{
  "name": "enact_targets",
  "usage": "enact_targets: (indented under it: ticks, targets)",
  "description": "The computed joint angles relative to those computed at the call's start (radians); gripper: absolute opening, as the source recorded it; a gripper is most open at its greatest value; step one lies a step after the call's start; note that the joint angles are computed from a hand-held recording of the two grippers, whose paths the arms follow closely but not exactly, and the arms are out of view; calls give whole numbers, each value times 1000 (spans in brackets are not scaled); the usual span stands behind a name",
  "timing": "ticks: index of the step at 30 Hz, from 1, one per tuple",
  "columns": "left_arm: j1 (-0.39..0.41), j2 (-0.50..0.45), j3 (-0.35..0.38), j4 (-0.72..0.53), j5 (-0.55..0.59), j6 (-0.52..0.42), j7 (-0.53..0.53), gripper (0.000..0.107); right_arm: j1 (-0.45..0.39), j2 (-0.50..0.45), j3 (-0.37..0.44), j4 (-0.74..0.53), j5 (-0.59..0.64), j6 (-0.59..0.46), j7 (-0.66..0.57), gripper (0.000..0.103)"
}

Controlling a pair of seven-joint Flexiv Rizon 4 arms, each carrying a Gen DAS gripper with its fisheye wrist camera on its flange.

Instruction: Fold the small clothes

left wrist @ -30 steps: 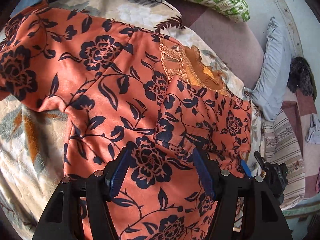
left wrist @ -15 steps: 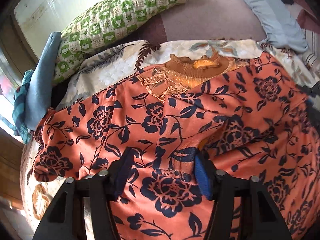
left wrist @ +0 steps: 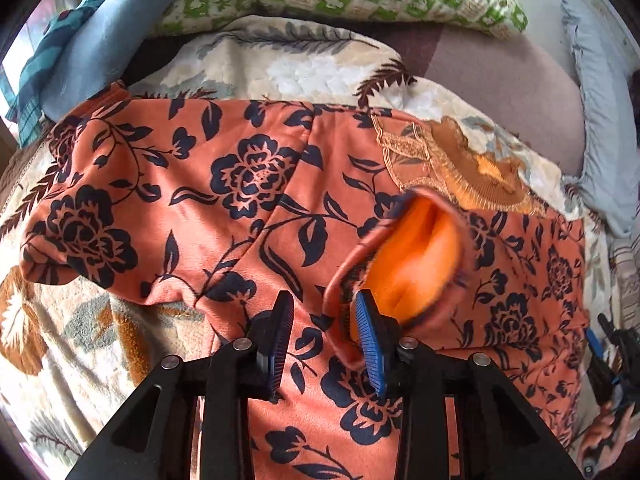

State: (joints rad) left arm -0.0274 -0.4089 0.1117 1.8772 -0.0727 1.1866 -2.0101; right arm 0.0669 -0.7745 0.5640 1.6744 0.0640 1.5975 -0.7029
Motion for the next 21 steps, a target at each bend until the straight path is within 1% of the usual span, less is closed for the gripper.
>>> enact_targets:
  ticks: [2, 3, 4, 5, 6, 7, 8, 9, 11, 12, 13, 15, 17, 18, 19, 20, 21]
  targets:
    - [-3, 19, 0, 23, 4, 50, 0, 33, 4, 35, 1, 32, -11, 10, -19, 31]
    - [-13, 20, 10, 18, 23, 58, -4, 35, 12, 47, -6, 29, -23, 3, -26, 31]
    - [-26, 15, 24, 2, 49, 51, -6, 43, 32, 66, -30, 28, -34, -8, -27, 32]
    - [-45, 5, 40, -23, 80, 33, -15, 48, 58, 77, -66, 16, -52, -24, -31, 32]
    - [-59, -7, 51, -43, 107, 19, -24, 56, 94, 85, -116, -3, -70, -44, -28, 35]
    - [-64, -16, 59, -56, 127, 3, -25, 57, 124, 86, -162, -26, -87, -65, -26, 41]
    - [-72, -30, 62, -79, 142, -29, -30, 57, 133, 70, -175, -69, -104, -109, -39, 46]
    - [-61, -44, 52, -97, 137, -62, -16, 56, 152, 58, -201, -111, -119, -160, -42, 51]
    - [-32, -64, 22, -108, 107, -92, 17, 56, 180, 6, -234, -228, -150, -294, -73, 51]
    - [-30, -79, 22, -124, 107, -100, 19, 56, 213, -15, -277, -277, -169, -341, -63, 51]
    - [-38, -92, 33, -146, 121, -117, 13, 56, 234, -39, -304, -313, -187, -355, -60, 51]
    - [-57, -123, 51, -194, 155, -142, -1, 55, 238, -115, -287, -447, -169, -466, -120, 52]
    - [-76, -143, 69, -231, 193, -152, -20, 51, 267, -174, -312, -554, -173, -589, -141, 51]
    - [-83, -145, 79, -234, 212, -132, -35, 51, 261, -205, -291, -606, -186, -643, -165, 25]
    - [-100, -149, 100, -235, 242, -106, -67, 51, 271, -214, -303, -625, -173, -647, -203, 8]
    - [-133, -156, 138, -250, 288, -115, -110, 51, 292, -207, -347, -611, -169, -607, -215, 8]
    - [-153, -175, 157, -291, 326, -176, -130, 51, 319, -206, -402, -603, -201, -608, -190, 8]
